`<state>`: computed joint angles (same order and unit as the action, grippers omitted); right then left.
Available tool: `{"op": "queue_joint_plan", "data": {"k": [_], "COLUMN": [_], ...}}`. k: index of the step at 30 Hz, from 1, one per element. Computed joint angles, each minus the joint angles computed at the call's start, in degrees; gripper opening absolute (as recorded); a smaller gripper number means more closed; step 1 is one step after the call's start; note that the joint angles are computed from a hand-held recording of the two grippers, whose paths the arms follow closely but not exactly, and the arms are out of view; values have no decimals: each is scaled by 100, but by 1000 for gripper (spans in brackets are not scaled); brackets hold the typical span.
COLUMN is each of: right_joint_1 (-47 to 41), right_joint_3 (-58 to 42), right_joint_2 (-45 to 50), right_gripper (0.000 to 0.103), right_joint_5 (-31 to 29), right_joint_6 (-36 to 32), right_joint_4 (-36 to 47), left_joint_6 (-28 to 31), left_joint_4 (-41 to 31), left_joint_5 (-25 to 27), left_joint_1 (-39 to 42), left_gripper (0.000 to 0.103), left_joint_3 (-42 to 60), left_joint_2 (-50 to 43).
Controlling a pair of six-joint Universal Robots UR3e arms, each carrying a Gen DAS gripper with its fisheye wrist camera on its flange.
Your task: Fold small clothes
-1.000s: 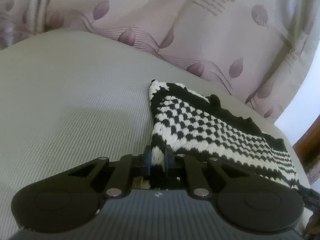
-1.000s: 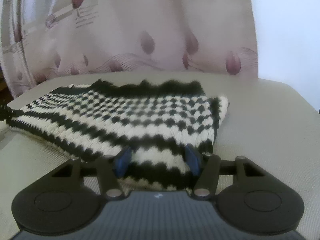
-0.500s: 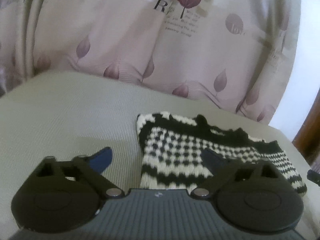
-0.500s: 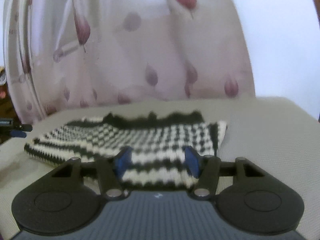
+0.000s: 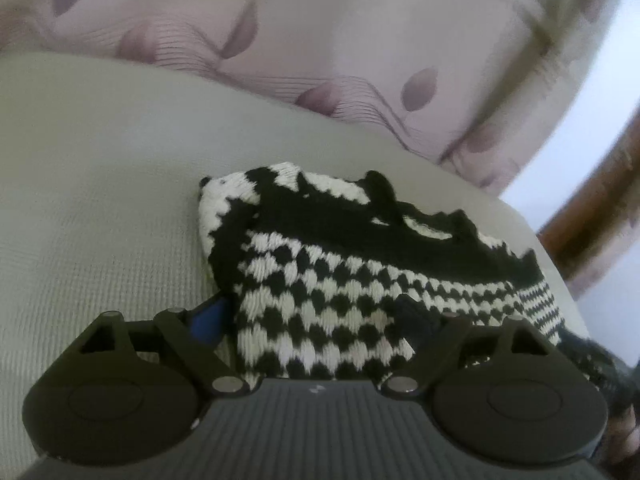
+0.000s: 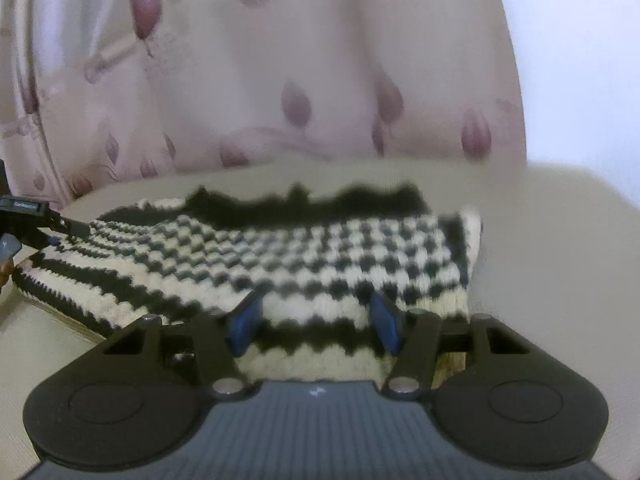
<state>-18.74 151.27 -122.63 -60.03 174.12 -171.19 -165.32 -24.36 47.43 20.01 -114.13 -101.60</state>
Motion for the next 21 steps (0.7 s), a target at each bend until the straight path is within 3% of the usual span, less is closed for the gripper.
{"op": "queue_joint_plan", "data": {"k": [1,2,3,4,7,14,21], "right_joint_1": [-68,-80,-60,28,371,513,948], "right_joint_3": [20,16,12,-23,-179,-265,-462], "right_joint_2": [-46,-43,-31,62,347,500,796], "right_gripper": [58,58,58,59,62,65,71], "right_joint_5": [75,88,61,-29,-389,-537,-1002], "right_joint_6": [-10,0,-4,14,40,57,40], "right_joint_4": [71,105,101,25,-131,-193,-290], "left_joint_6": [118,220,336,494,720,682,690], "left_joint_4": [4,19,1,-55,107,2066,2402], "left_joint_5": [-49,-33,2,0,-108,531,718], "left_joint_1": [9,0,-20,-17,21,-355,-457], "left_gripper": [77,63,41,32,30,32,32], "left_joint_3": [60,118,178,249,164,-657,-760], "left_joint_2": [-77,-142,-186,-256,-312,-301,-314]}}
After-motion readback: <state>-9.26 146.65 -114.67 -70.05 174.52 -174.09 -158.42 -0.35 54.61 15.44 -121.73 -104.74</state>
